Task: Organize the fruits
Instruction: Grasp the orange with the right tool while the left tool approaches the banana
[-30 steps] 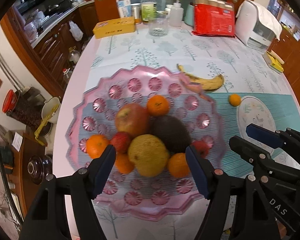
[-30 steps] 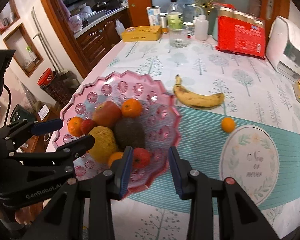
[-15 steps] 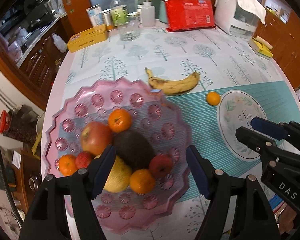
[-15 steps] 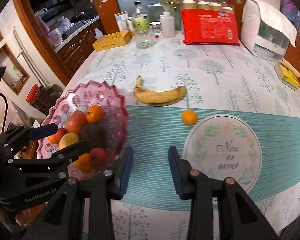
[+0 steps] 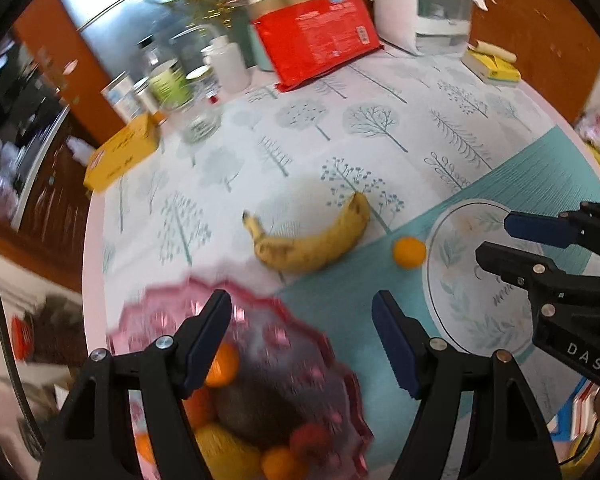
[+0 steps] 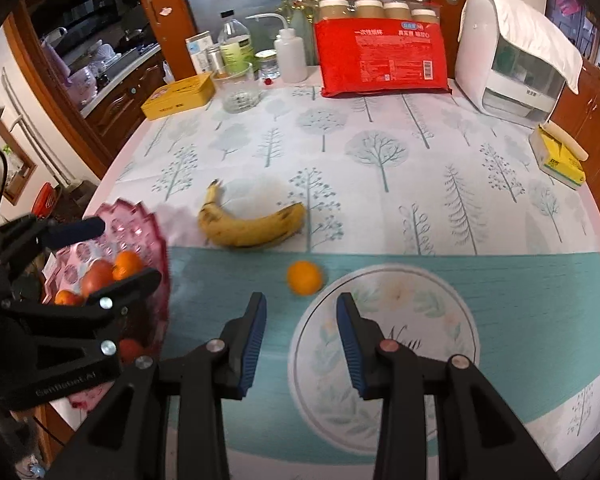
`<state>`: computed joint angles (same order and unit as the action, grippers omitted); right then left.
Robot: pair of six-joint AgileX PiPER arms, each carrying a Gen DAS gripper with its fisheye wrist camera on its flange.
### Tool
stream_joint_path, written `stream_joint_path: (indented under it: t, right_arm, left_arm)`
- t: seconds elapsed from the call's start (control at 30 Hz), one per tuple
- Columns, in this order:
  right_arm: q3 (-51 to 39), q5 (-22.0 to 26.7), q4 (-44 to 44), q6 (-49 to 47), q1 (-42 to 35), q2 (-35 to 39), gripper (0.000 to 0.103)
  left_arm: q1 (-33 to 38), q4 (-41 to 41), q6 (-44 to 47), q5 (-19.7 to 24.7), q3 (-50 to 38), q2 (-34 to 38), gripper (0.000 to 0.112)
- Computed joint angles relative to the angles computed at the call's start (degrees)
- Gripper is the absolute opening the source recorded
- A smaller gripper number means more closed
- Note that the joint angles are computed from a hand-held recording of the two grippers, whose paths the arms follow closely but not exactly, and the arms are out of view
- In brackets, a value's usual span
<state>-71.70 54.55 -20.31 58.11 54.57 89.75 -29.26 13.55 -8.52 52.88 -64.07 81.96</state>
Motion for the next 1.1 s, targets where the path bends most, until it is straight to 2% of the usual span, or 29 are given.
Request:
stream_joint_path:
  t: [0.23, 0.6, 0.83, 1.1]
  right_arm:
    - [0.1, -5.8, 8.1, -8.9, -7.5, 5.0, 0.037]
    - [-1.1, -11.0, 16.3, -16.0, -11.6, 12.7, 0.037]
    - [-1.9, -12.4, 19.7, -18.5, -12.2, 15.8, 0.037]
    - [-1.2, -14.9, 21.9, -20.1, -12.9, 17.2, 0.037]
  left_arm:
    - [2.7, -1.3, 8.4, 0.0, -8.6, 11.1, 0.071]
    - [3.9, -2.0, 14.9, 0.7, -16.4, 23.7, 0.071]
    - [4.4, -5.5, 19.6, 2.2, -18.5, 27.2, 0.071]
    - [4.2, -6.2, 21.0, 3.9, -20.4, 30.9, 0.071]
